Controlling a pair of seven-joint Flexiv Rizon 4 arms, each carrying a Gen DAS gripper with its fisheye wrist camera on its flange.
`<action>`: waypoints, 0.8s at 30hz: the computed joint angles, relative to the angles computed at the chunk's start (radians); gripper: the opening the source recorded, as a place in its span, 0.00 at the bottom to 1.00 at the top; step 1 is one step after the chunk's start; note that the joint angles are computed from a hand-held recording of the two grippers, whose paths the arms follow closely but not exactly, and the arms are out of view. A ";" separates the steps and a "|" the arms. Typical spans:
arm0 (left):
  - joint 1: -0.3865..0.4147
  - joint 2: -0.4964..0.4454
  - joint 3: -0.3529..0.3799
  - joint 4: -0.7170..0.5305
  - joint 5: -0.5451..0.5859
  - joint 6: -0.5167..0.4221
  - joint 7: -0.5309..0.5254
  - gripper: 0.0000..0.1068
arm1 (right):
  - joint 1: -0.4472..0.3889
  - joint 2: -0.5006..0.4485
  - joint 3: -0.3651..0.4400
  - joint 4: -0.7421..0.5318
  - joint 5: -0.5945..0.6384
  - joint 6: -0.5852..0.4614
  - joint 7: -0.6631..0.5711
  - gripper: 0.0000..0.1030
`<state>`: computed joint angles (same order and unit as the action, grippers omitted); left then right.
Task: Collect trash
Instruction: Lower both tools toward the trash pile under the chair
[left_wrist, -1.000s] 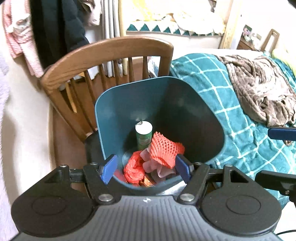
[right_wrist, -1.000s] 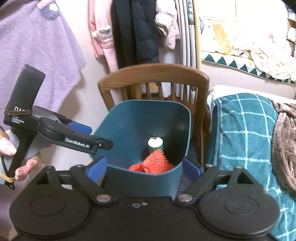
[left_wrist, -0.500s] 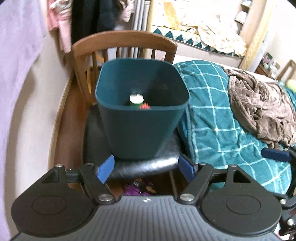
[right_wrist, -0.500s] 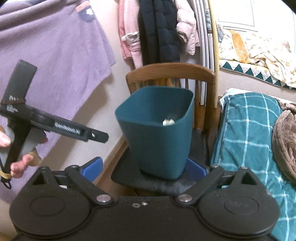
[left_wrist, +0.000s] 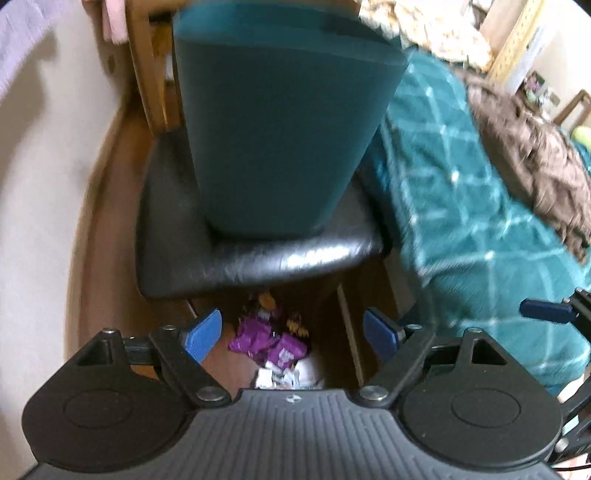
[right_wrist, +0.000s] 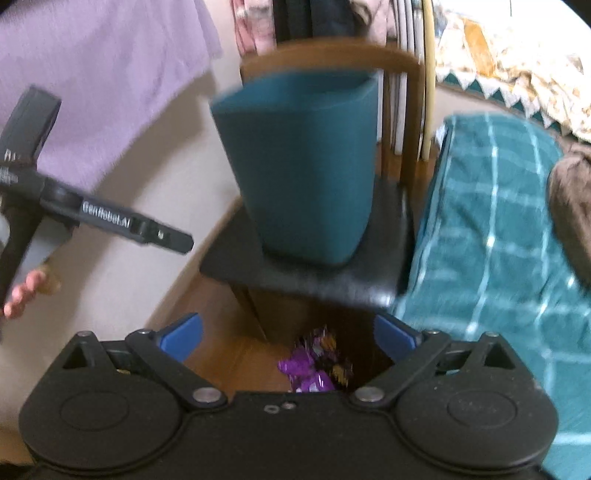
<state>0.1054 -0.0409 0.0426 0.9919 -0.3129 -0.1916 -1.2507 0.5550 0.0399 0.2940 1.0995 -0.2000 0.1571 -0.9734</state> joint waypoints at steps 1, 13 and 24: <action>-0.007 0.016 0.007 0.061 0.007 0.021 0.014 0.79 | -0.006 0.011 0.003 0.044 0.021 0.015 0.000 0.97; -0.057 0.085 0.037 0.736 0.132 0.400 0.080 0.79 | -0.018 0.019 0.037 0.585 0.143 0.343 -0.054 0.91; -0.067 -0.078 0.017 0.997 0.218 0.689 0.114 0.79 | 0.047 -0.180 0.046 0.831 0.083 0.589 -0.190 0.76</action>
